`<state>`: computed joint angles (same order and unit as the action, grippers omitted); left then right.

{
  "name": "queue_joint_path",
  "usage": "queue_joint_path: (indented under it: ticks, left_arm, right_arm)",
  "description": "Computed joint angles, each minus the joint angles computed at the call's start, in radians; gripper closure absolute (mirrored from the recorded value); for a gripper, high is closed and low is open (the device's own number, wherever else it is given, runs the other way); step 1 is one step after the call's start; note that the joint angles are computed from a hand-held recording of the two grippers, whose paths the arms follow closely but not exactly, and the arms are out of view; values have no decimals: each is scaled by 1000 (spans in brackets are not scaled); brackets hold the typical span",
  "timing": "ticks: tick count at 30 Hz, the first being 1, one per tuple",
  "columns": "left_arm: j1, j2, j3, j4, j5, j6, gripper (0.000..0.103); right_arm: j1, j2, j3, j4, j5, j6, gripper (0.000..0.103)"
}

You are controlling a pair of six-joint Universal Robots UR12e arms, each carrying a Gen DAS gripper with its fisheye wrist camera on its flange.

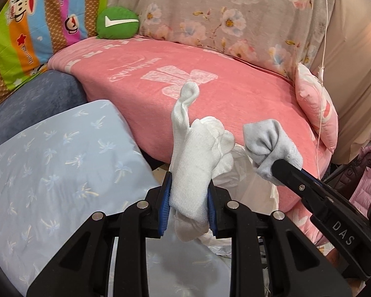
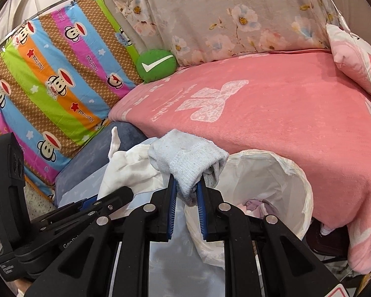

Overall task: Collect trash
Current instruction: 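Carry the glove and sock over the white bin and open both tools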

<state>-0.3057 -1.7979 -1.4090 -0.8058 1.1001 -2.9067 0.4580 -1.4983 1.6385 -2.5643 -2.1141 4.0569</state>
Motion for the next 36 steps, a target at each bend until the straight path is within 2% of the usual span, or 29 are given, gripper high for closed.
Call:
queue_joint_path:
  ticks: [18,20,22,25,33,36]
  left_arm:
    - [-47,-18,35,-42,-22,42,76]
    - [-51,-19,37,-36,-19,40,71]
    - [-52,-18,33,-15,-17,26,49]
    - [-50,-16,25,19,-14,6,36]
    - [-46,-20,28,28,6,-7,36]
    - [-45,-20,27,37,18,-14,30]
  right_arm:
    - [-7,-56,63,5,-45,57,88]
    - [-9,-60,67,6,-50,60,88]
    - [-8,-63,69,6,-56,64,87]
    - [-11,-64,70,6,-57,63,87]
    - [-16,-55,63,-2,-49,47,82]
    - [-16,-47,51,4,-49,25,78]
